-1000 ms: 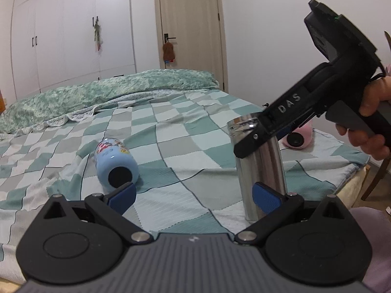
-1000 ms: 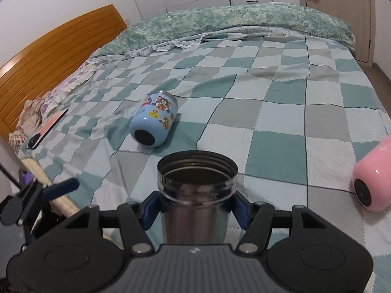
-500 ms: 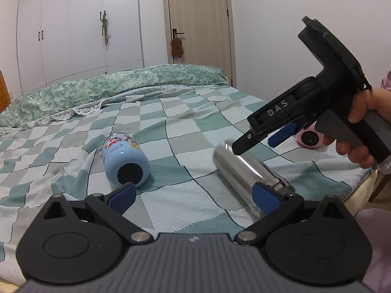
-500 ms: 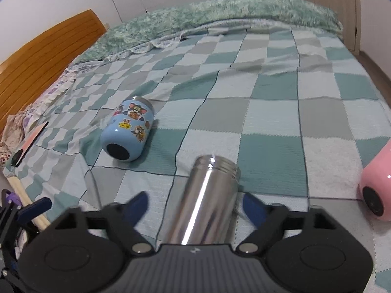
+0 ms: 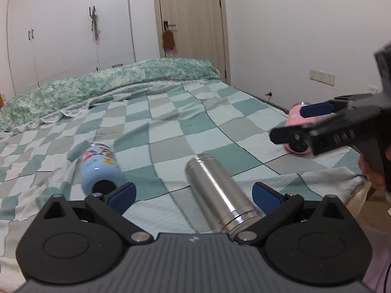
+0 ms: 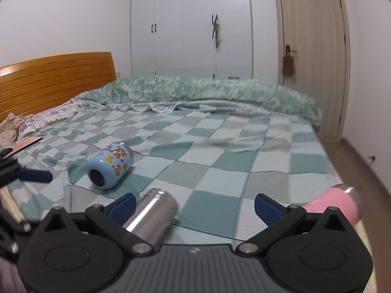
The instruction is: Flip cup upright
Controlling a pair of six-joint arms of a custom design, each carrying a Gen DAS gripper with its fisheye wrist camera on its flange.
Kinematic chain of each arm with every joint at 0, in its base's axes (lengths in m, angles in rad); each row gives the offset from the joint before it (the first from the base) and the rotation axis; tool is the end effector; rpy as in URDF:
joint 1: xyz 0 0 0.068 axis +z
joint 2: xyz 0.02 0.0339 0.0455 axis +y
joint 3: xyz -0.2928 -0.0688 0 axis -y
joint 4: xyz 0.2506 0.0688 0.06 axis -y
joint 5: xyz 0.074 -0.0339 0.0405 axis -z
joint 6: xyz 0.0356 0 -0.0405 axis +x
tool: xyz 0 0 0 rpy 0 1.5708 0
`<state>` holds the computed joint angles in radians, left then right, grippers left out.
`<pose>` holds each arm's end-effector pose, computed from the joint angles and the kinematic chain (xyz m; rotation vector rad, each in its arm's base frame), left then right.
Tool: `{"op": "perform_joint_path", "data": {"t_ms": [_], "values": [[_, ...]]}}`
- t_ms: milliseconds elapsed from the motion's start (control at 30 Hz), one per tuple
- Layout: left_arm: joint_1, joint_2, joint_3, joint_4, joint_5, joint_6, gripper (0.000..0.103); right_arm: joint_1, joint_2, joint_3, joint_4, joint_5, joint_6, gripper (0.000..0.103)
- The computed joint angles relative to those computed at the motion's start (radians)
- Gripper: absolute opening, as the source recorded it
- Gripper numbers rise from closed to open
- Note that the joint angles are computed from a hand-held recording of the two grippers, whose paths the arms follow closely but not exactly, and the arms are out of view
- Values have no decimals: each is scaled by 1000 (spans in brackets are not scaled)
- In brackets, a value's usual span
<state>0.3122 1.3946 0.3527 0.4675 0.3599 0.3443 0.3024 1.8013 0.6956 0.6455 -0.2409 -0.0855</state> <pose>0.2294 0.0609 0.1574 0.2408 2.0904 0.0066 0.3318 0.1124 0.1533 -0.5414 1.9644 0.3809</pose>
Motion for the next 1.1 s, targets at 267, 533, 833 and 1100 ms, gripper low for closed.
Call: {"op": "perform_joint_path", "data": {"t_ms": [267, 533, 833, 1100], "values": [[-182, 113, 148, -145, -180, -82, 103, -98, 84, -98, 223, -78, -90, 103], [-283, 279, 339, -291, -338, -114, 103, -156, 191, -88, 323, -143, -164, 103], [-305, 512, 665, -614, -402, -203, 103, -161, 273, -16, 345, -161, -205, 103], [-295, 651, 828, -761, -402, -255, 97, -142, 330, 43, 338, -156, -219, 103]]}}
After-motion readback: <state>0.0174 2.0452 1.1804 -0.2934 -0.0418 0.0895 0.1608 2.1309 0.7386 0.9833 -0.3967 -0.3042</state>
